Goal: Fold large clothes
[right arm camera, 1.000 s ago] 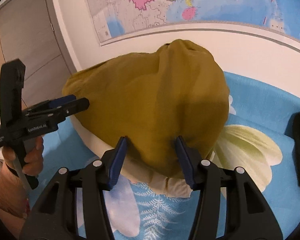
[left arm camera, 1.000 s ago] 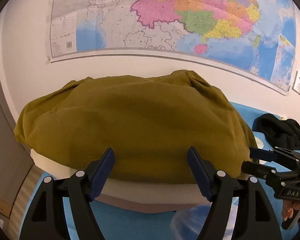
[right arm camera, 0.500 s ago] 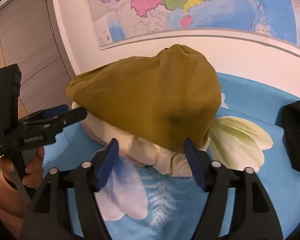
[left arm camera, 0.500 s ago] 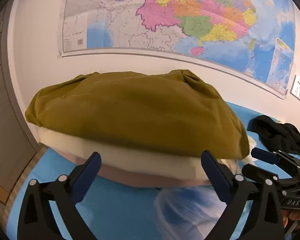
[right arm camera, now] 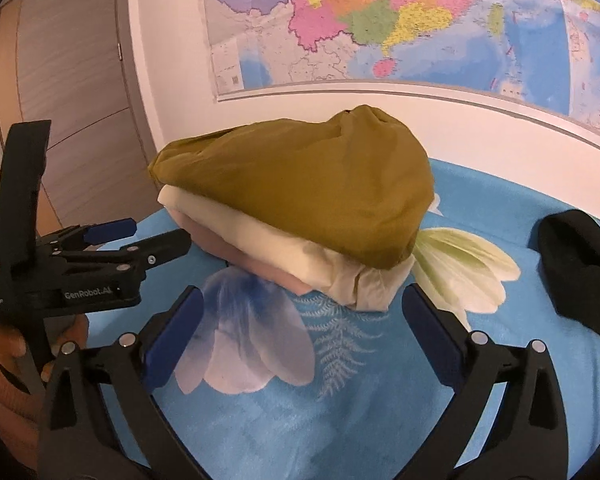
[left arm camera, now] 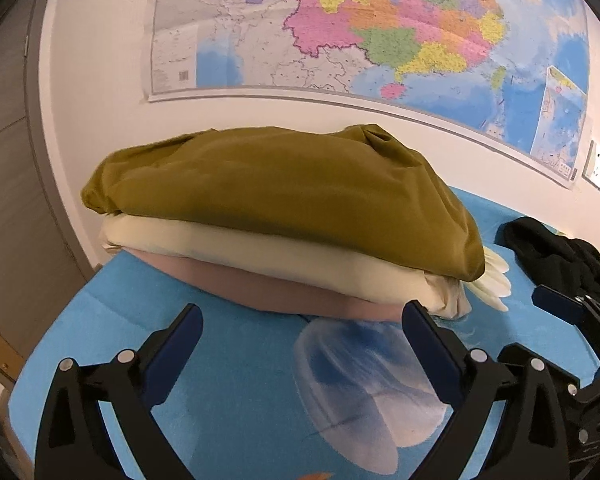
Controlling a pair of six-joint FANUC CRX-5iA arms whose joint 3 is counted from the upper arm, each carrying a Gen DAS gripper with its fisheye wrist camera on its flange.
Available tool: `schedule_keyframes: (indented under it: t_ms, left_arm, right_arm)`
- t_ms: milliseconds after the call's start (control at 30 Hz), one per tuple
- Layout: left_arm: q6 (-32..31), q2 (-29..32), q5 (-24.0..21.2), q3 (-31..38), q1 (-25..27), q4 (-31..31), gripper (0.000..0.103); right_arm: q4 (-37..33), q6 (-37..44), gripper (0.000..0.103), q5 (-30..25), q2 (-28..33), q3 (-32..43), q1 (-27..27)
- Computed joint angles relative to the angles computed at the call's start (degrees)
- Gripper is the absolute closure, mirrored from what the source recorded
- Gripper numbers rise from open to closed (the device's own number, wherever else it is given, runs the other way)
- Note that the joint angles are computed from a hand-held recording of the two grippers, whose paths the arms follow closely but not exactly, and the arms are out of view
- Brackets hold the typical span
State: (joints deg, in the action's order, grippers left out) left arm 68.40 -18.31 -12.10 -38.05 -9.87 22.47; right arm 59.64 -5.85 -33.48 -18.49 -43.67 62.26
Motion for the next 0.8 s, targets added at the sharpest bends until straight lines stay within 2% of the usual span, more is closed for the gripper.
schedule_keyframes:
  t_ms: [33, 267, 400, 467, 667, 800]
  left_arm:
    - [3.7, -0.4, -0.1, 0.6, 0.0, -4.1, 0.007]
    - [13.4, -2.4, -1.4, 2.4, -0.4, -14.8, 0.007]
    - [14.2, -3.1, -1.5, 2.5, -0.8, -16.3, 0.007]
    - [11.4, -3.5, -1.0, 1.6, -0.9, -13.9, 0.007]
    - [15.8, -4.1, -2.1, 2.5, -1.1, -18.2, 0.007]
    - [14.8, -4.7, -1.5, 1.8, -1.0, -17.0, 0.007]
  right_arm:
    - [0.3, -0.6, 0.005, -0.4, -0.1, -0.1, 0.3]
    - [1.1, -1.6, 0.005, -1.8, -1.2, -0.5, 1.6]
    - [2.0, -2.2, 0.005, -2.5, -1.6, -0.8, 2.3]
    - [2.3, -2.3, 0.005, -2.9, -1.7, -0.8, 2.6]
    - [3.0, -2.3, 0.005, -4.3, -1.8, -0.7, 3.6]
    - [3.2, -3.0, 0.005, -4.7, -2.1, -1.0, 3.8]
